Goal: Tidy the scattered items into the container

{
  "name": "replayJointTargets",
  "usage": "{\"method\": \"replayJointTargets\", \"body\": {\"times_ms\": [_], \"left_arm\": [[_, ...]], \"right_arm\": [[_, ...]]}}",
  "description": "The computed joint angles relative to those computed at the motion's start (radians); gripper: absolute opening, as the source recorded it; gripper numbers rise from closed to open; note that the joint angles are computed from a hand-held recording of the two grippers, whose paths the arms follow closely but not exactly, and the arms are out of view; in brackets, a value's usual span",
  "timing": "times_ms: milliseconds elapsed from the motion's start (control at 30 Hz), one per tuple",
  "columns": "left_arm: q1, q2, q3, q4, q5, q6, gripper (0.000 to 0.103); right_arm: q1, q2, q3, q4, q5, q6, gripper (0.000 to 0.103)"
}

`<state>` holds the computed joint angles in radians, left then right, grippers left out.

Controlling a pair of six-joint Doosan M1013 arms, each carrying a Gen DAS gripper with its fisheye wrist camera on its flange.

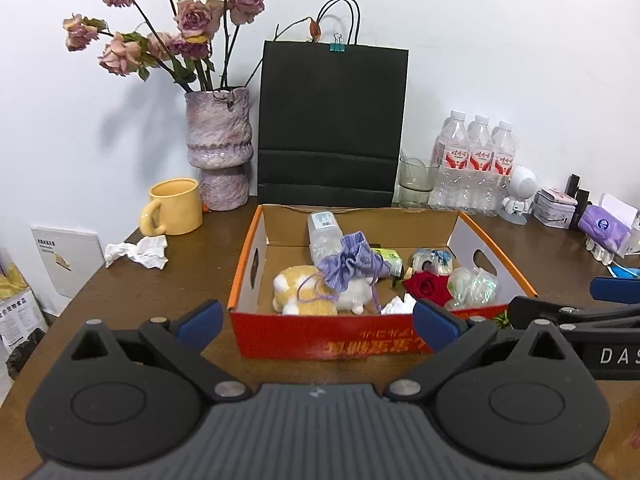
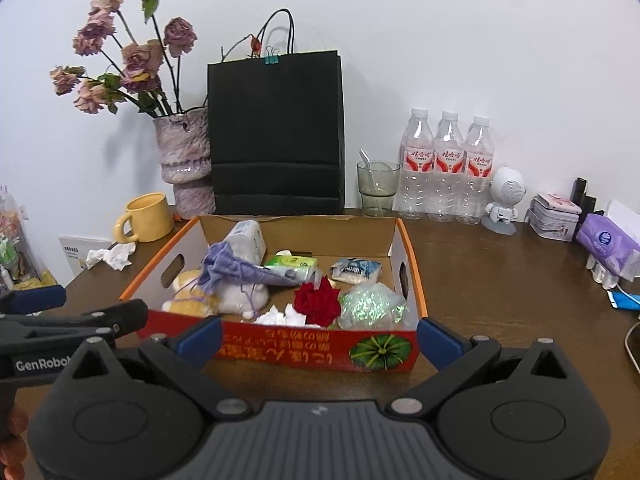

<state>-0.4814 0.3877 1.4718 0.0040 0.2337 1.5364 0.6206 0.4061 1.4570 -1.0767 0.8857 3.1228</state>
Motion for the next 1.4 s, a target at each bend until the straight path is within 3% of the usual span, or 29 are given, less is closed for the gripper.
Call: {"method": "replayJointTargets", "body": {"times_ms": [400, 600, 1400], "left_arm": [[-0.007, -0.047, 0.060, 0.076, -0.013, -0.065, 0.103], [-0.010, -0.054, 0.070, 0.138, -0.020, -0.117, 0.103], [-0.012, -0.054, 0.072, 0.173, -0.010, -0.146, 0.103]], "right_arm": [[0.041, -0.021, 0.023, -0.021, 0.039, 0.035, 0.103], [0.044, -0.025, 0.029, -0.022, 0.037, 0.046, 0.103], [0.046, -0.022, 0.031, -0.013, 0.045, 0.041, 0.103]]}}
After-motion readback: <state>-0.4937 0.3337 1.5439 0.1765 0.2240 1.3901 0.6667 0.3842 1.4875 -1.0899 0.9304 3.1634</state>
